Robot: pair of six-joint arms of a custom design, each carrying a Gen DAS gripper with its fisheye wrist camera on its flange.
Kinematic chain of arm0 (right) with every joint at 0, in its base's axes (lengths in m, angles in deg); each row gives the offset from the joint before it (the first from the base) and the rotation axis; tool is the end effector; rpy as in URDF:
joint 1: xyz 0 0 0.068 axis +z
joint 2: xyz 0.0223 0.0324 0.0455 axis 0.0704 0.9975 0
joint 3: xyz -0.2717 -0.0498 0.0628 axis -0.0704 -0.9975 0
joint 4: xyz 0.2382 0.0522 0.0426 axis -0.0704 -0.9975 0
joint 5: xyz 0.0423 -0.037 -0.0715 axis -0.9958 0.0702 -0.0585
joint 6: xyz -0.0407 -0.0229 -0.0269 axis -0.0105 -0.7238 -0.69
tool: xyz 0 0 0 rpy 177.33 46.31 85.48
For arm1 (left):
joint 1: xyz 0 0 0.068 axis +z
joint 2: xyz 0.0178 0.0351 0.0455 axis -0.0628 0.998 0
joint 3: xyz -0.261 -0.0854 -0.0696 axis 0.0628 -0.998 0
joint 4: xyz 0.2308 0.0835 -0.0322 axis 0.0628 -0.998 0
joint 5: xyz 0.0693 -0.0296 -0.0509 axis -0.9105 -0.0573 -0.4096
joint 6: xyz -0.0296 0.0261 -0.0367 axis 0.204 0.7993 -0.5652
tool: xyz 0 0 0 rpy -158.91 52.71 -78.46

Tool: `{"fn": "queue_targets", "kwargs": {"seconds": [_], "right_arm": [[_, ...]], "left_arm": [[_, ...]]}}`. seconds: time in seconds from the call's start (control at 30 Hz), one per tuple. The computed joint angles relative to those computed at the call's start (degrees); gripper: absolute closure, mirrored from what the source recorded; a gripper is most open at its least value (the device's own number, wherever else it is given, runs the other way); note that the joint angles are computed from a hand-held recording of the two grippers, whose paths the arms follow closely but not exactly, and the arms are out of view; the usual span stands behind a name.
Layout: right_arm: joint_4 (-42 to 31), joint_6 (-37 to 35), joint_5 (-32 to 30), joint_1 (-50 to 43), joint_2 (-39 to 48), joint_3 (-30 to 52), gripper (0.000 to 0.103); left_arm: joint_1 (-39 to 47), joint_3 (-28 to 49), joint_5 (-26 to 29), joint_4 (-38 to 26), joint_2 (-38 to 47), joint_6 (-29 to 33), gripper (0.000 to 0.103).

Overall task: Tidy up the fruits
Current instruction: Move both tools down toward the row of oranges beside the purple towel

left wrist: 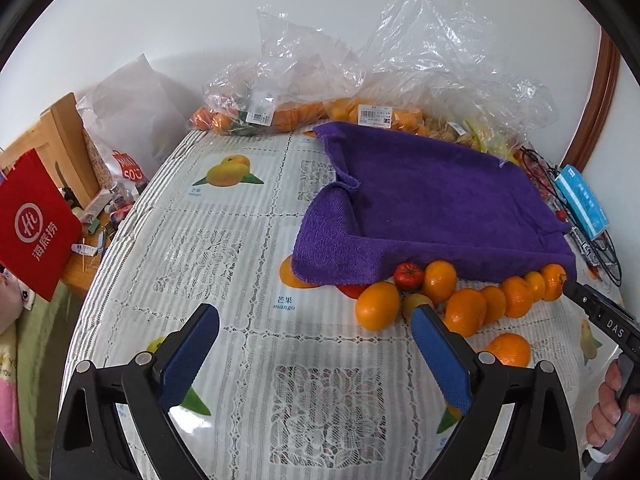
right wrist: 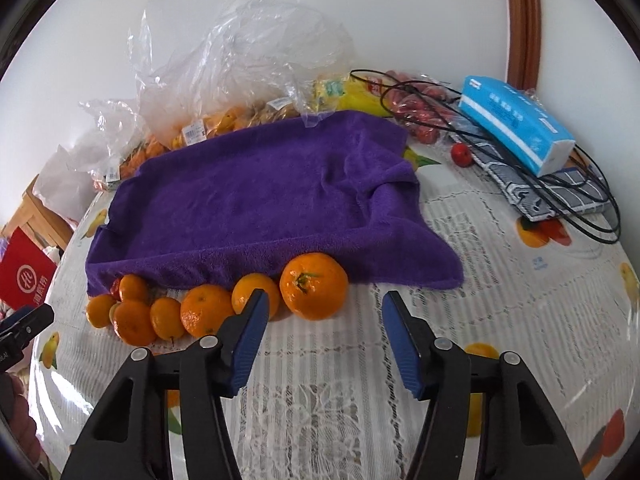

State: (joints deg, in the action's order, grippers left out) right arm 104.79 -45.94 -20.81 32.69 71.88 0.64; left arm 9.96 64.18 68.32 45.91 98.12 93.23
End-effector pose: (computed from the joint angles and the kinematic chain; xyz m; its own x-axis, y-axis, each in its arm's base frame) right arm 0.1616 0.0708 0.0947 -0.6597 0.3275 -0.6764 0.3158 0.9375 0.1459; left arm 0.2259 0.0440 0.1410 -0.7664 0.1145 -0.6321 0.1805 0.9827 -0.0408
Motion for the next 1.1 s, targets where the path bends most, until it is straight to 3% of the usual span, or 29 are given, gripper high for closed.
{"fn": "queue_targets", "kwargs": {"seconds": [0.23, 0.37, 0.43, 0.67, 0.77, 0.97, 1.1], "right_arm": [[8.55, -2.5, -4.9, -4.47, 9.23, 1.27, 0.048], [12.59, -4.09, -7.11, -6.55, 12.71, 1.37, 0.059], [13.58, -5.07, -7.12, -6.69, 13.76, 1.6, 0.059], [5.92, -4.03, -3.74, -2.72, 6.68, -0.34, 0.06], [4.7, -3.35, -3.9, -1.83, 5.28, -1.81, 0.06], [13.61, -2.48, -3.35, -1.13, 10.6, -4.36, 0.061], [16.3, -2.78, -1.98, -0.76, 12.68, -4.23, 0.062]], "left_arm": [[-0.11, 1.59, 0.62, 1.17, 5.34, 0.19, 0.007], [0.23, 2.04, 1.46, 2.06, 7.06, 0.44, 0.007], [0.04, 2.34, 1.41, 2.68, 8.11, 0.31, 0.007], [-2.29, 2.88, 1.2, 5.39, 12.62, -0.42, 0.007], [-3.82, 3.02, 0.89, 6.6, 14.26, -0.38, 0.014], [-5.39, 4.94, 1.58, 6.67, 17.19, -0.98, 0.03], [-6.17, 5.89, 2.29, 6.01, 18.65, -0.7, 0.047]]}}
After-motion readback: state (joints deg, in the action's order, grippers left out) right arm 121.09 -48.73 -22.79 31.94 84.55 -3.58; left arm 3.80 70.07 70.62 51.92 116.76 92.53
